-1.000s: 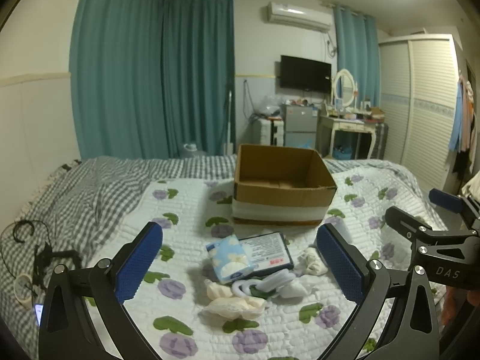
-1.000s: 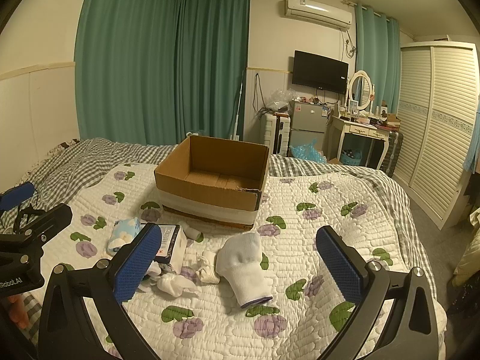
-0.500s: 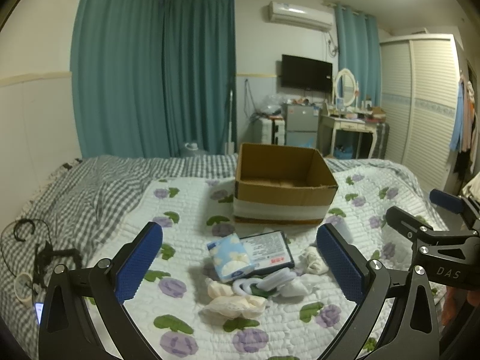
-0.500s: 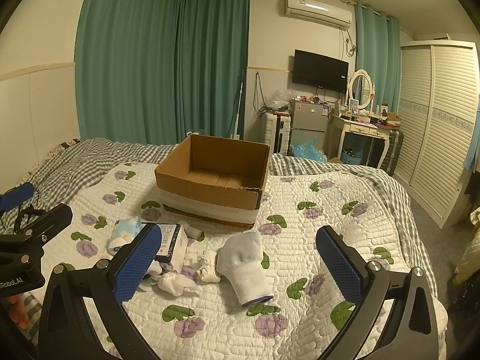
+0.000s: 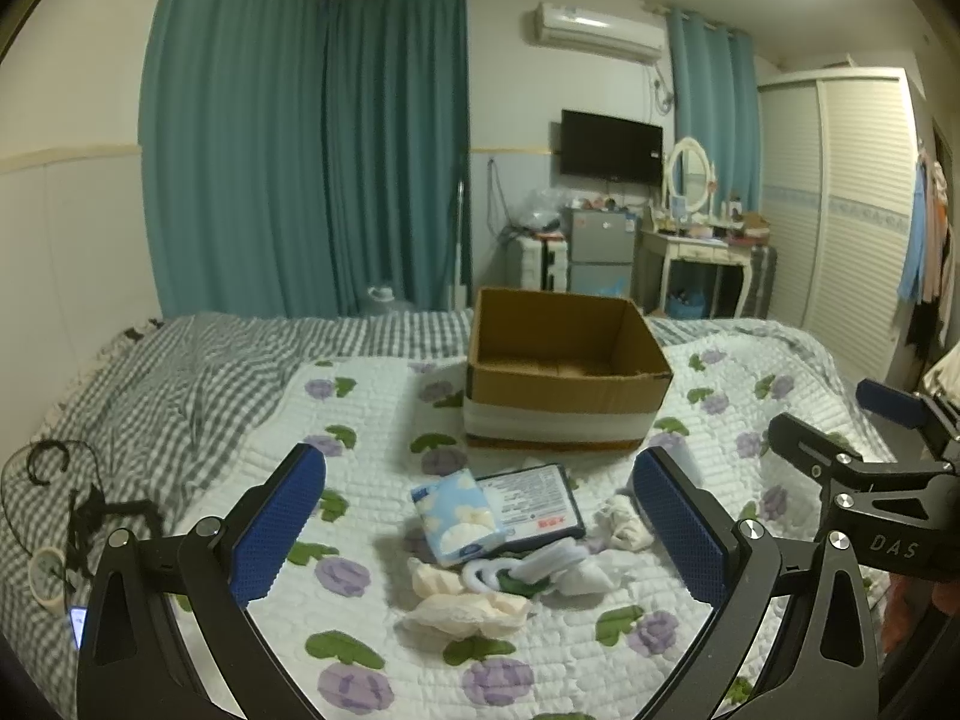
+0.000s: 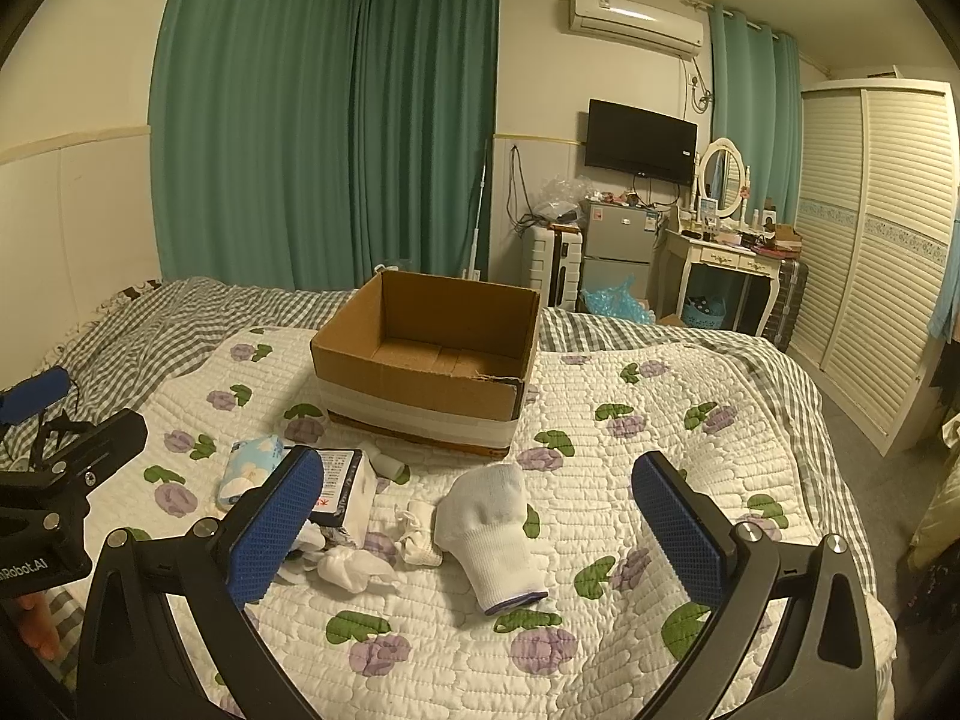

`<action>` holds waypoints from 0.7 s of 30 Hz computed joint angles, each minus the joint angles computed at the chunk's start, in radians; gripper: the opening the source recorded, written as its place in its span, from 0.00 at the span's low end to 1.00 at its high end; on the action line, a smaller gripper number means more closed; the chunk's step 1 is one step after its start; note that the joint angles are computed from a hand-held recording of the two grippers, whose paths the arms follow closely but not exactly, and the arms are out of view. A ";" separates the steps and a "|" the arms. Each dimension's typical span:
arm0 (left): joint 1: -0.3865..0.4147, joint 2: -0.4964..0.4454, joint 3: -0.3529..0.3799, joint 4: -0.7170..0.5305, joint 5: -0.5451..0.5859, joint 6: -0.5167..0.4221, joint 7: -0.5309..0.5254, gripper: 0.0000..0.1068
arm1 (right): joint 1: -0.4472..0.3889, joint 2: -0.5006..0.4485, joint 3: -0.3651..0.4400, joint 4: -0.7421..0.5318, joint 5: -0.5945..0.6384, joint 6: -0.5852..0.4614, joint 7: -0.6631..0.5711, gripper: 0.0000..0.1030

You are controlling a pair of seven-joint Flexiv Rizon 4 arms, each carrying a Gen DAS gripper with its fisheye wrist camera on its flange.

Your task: Organize soft objects

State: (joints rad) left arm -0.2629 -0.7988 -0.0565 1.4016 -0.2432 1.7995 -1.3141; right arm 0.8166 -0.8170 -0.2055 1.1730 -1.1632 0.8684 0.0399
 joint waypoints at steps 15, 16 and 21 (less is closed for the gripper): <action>-0.013 -0.005 0.015 -0.015 -0.002 -0.013 -0.004 0.96 | -0.001 -0.002 0.002 -0.003 0.005 0.000 -0.007 1.00; -0.016 -0.004 0.019 -0.015 -0.004 -0.014 -0.005 0.96 | -0.001 -0.002 0.001 -0.003 0.004 0.000 -0.006 1.00; -0.019 -0.004 0.022 -0.015 -0.004 -0.015 -0.008 0.96 | 0.000 -0.004 0.001 -0.008 0.009 -0.001 -0.011 1.00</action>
